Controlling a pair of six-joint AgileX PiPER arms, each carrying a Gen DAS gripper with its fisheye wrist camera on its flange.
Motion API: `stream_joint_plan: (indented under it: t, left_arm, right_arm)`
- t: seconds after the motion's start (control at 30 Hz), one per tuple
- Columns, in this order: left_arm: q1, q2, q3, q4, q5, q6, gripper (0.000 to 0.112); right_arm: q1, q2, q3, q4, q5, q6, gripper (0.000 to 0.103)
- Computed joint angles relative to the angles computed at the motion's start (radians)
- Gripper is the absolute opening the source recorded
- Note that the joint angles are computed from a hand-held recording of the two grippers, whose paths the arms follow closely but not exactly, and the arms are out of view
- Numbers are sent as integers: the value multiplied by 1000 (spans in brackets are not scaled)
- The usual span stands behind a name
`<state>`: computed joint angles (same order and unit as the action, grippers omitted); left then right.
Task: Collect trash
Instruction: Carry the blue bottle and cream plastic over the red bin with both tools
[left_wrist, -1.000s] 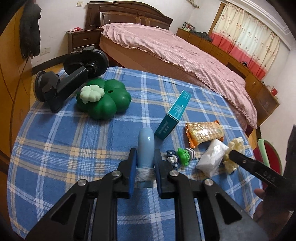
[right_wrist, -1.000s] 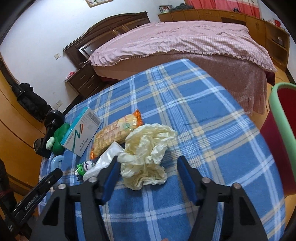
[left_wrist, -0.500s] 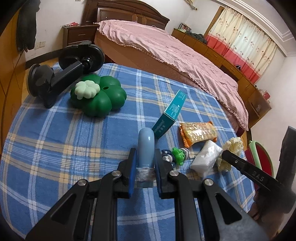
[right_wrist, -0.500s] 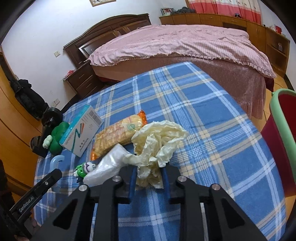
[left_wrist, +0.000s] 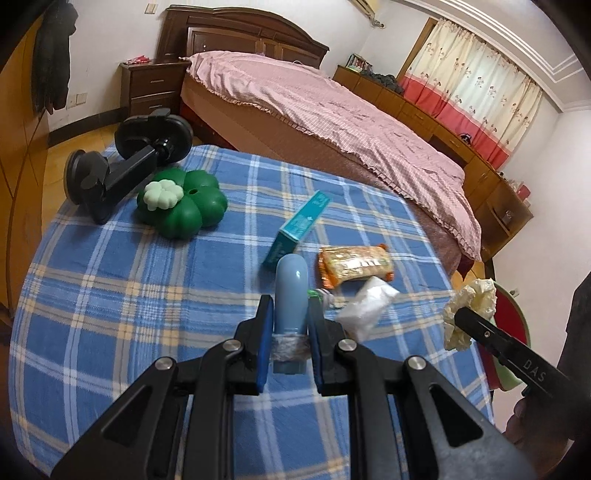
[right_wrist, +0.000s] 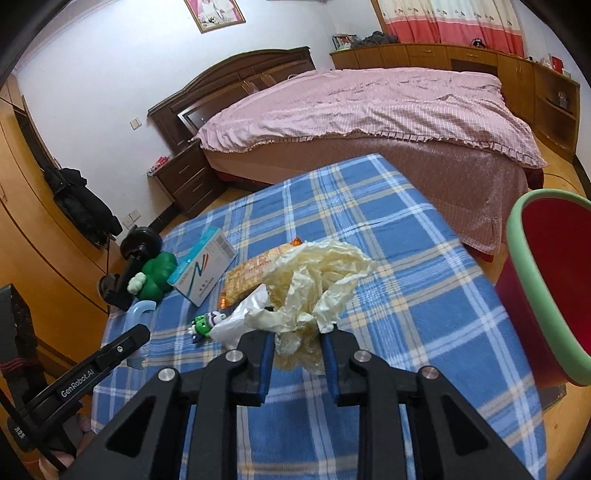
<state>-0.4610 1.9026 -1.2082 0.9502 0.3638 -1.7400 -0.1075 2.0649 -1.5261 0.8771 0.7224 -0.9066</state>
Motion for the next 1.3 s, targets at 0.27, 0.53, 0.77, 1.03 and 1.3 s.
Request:
stream_joint_plan:
  t: [0.27,0.53,0.77,1.03,1.3]
  left_arm:
    - [-78,-36,-25,-29,66,0,18]
    - [-141,-31,-88,-89,109,47,18]
    - [-189,5,-194,-166,149,140,18]
    - [-216,76,-349,-269,196,282,18]
    - [-226,190,-564,-393,254,472,18]
  right_arm:
    - [-90,-100,86,109,55,-132,26]
    - [-191,-160,123,167,111,-202,26]
    - [-273,-173,115,202,155,-229,25]
    - [-357,-148,73,220,188,-231,26]
    - [-424,-106,13,218,198,-201,26]
